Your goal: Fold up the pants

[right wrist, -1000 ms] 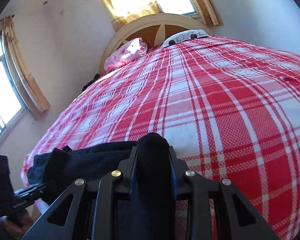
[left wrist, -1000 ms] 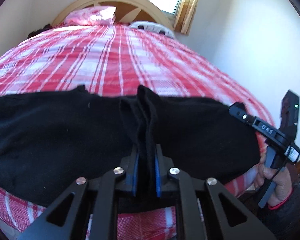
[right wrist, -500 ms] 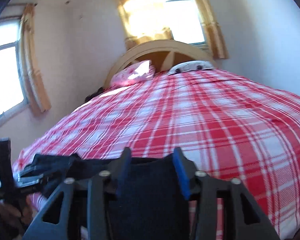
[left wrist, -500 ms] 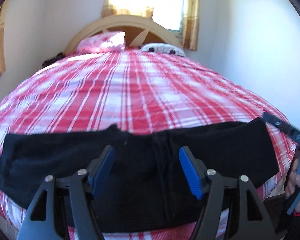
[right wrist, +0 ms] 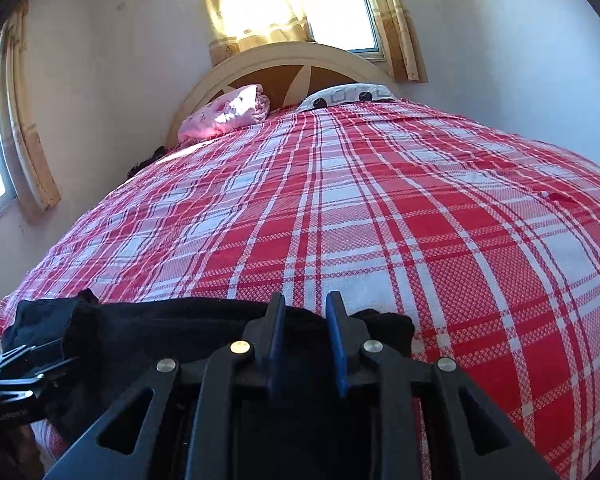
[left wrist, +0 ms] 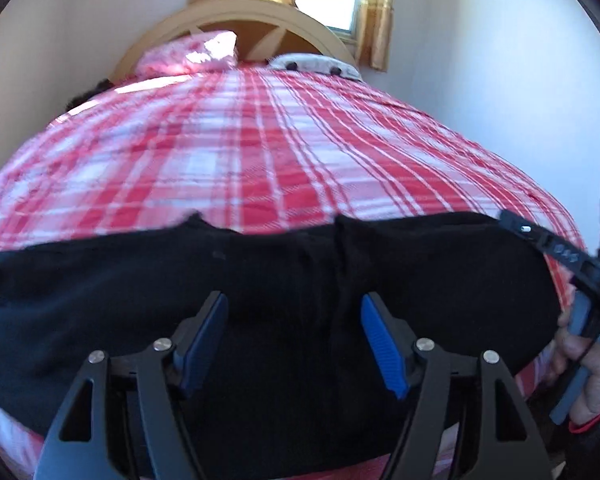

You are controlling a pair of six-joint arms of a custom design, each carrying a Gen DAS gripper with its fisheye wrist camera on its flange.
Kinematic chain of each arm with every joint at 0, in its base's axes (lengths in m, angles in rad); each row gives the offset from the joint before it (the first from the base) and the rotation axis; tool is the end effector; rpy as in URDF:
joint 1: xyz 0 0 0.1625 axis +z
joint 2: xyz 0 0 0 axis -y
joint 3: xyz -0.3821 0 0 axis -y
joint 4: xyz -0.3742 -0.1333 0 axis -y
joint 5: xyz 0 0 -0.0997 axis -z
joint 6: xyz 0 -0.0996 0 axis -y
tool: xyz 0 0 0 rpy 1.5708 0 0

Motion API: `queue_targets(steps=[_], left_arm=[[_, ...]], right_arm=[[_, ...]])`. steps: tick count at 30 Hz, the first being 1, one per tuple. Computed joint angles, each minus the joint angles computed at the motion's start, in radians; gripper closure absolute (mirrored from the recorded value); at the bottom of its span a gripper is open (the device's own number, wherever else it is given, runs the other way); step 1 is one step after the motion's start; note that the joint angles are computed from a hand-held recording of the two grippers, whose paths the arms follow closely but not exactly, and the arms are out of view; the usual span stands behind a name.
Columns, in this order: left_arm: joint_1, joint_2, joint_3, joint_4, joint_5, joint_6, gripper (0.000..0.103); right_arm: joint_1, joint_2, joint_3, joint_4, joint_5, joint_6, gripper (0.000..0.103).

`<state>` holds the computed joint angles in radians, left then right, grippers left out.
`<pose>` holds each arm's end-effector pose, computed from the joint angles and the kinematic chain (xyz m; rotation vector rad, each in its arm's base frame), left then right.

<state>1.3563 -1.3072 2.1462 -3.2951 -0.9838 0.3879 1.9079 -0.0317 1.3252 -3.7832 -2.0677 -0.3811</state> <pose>0.0826 -0.5061 0.2777 0.3678 2.2949 -1.0263 0.2842 -0.5515 -0.1592 0.5592 -2.3434 1.1691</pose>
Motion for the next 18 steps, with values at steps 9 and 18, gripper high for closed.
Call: queue_targets(steps=[9,18], left_arm=[[0.114,-0.141,0.029,-0.198,0.180,0.021,0.017],[0.247,-0.206,0.003,-0.076,0.157,-0.258,0.018]], right_arm=[[0.075,0.017,0.066,-0.014,0.270,0.107,0.052],[0.125,0.190,-0.206,0.351,0.345,0.091,0.052]])
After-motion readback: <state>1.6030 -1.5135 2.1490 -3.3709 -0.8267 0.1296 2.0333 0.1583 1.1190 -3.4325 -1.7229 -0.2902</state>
